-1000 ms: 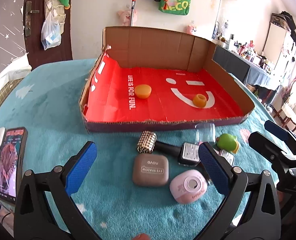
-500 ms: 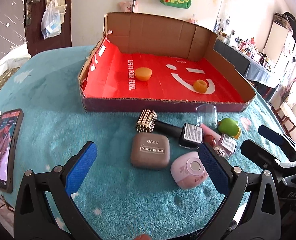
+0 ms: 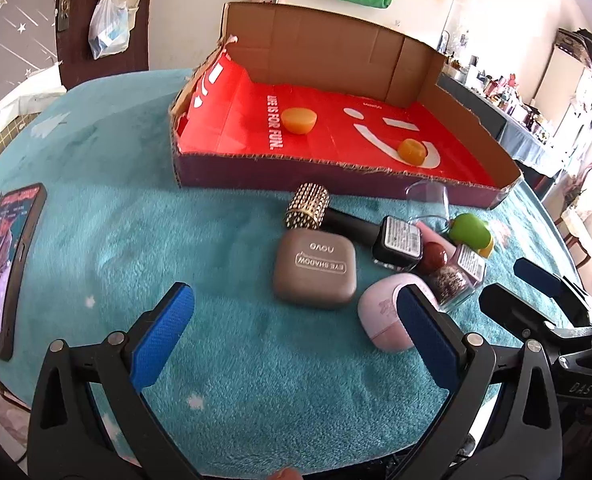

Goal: Organize rigid objects
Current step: 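Withdraw both tools from the box back toward the remaining items, then grasp the grey eye shadow compact with the left tool while the right tool grasps the green-capped toy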

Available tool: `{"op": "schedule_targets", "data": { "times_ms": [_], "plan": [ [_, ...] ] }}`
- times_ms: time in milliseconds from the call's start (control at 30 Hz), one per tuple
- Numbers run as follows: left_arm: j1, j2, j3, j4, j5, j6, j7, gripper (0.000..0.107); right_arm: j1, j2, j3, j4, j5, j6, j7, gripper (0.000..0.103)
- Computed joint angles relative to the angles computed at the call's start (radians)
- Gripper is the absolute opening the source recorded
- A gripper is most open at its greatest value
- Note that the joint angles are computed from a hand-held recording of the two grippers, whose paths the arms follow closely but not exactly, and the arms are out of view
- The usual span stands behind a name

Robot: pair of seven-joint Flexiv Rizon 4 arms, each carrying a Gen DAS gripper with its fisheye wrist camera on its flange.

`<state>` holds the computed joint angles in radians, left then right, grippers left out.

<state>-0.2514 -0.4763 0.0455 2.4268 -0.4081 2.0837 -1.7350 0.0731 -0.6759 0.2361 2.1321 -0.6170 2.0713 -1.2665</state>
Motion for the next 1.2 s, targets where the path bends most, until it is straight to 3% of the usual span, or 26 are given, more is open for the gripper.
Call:
{"op": "schedule_targets", "data": {
  "times_ms": [200,900,1200],
  "plan": [
    [0.024,-0.011,-0.010,0.005,0.022,-0.004,-0.024,0.103,0.033,0.001,-0.023,0.013,0.040,0.000,-0.026,0.103],
    [-0.053,-0.060,0.063,-0.082,-0.094,-0.075,0.054,0.103,0.162,-0.013,-0.130,-0.076,0.269,-0.055,-0.112,0.102],
    [-0.123,-0.083,0.119,-0.116,-0.155,-0.111,0.109,0.103,0.067,-0.060,-0.028,-0.167,0.211,-0.154,-0.077,0.091]
  ]
}}
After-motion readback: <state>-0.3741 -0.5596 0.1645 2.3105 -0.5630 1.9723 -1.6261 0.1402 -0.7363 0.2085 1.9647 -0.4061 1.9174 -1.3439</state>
